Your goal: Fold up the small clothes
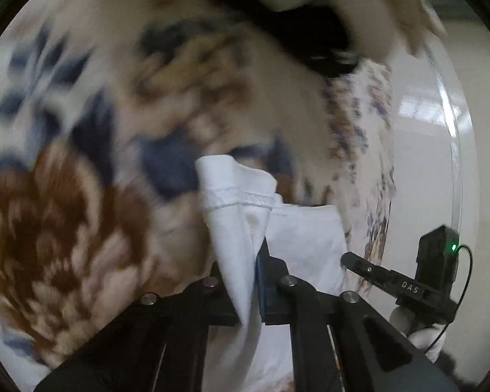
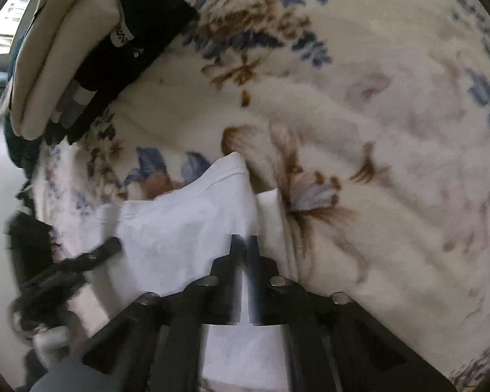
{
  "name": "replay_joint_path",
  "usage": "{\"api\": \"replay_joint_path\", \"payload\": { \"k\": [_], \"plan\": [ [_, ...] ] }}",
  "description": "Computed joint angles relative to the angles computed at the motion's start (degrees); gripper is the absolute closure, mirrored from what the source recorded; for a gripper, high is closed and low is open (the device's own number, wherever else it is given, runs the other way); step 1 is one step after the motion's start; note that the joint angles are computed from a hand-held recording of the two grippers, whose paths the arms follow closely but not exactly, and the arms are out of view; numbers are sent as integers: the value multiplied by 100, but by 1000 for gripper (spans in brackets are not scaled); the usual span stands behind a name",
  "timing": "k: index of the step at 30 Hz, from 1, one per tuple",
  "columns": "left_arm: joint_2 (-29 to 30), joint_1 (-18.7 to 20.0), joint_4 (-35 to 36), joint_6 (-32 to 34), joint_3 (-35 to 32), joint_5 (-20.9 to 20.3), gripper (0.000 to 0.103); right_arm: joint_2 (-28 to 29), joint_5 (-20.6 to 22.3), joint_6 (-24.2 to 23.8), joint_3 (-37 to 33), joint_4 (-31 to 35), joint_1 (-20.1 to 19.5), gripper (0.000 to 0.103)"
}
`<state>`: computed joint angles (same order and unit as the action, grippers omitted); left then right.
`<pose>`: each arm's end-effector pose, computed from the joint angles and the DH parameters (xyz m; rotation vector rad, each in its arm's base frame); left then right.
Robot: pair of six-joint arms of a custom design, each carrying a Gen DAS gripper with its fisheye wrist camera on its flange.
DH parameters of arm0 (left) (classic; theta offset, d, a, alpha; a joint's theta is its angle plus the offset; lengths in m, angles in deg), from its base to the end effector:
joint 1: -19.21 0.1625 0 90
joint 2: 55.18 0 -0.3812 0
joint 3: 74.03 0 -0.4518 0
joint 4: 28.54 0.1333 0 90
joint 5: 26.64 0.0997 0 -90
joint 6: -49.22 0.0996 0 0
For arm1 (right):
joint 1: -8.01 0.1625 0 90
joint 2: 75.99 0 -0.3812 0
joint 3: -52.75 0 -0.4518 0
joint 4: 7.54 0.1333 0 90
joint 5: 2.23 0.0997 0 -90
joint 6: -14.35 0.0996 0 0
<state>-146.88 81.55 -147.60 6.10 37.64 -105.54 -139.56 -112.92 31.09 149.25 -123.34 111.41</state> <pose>-0.1097 -0.5377 0.3085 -0.4341 3.0224 -0.3697 0.2429 -0.5962 0.1534 -0.0491 -2.7607 -0.0351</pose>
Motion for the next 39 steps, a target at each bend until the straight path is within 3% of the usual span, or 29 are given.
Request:
{"api": "replay_joint_path", "payload": {
  "k": [2,7,11,14,15,16,18,20,24,30,35,37,38,39],
  "plan": [
    [106,-99,-21,193,-140,-10,97,-143,-108,21,139,-248,57,101],
    [593,135,25,357,-470,-31,97,-517,-249,333,369,-553,50,102],
    [880,500,222,151,-687,-270,76,-258,-477,503,194,-440,-13,101],
    [666,603,12,67,-602,-449,55,-22,-707,749,-66,-8,-67,100],
    [545,603,-72,49,-532,-490,43,-36,-762,788,-86,64,-69,94],
    [385,600,-138,16,-438,-543,39,-86,-708,811,-79,108,-92,90],
    [115,571,-179,-90,-256,-613,32,-338,-187,769,98,-22,-228,59],
    [-77,542,-167,-68,-77,-827,32,-536,307,741,223,7,-375,48],
    [-347,476,-60,-54,321,-1226,32,-922,1218,259,563,319,-662,40],
    [-410,393,-332,-143,877,-1527,31,-1311,2101,-275,1248,518,-1212,39],
    [-272,321,-1039,-350,1029,-1567,31,-1018,2713,-725,1387,332,-1499,38],
    [-327,185,-1210,-298,1098,-1371,52,-964,2858,-843,1409,219,-1497,44],
    [-321,105,-1105,-216,1067,-1283,87,-945,2811,-900,1410,166,-1448,73],
    [-329,84,-1109,-214,1066,-1284,88,-942,2791,-904,1414,139,-1420,89]
  ]
}}
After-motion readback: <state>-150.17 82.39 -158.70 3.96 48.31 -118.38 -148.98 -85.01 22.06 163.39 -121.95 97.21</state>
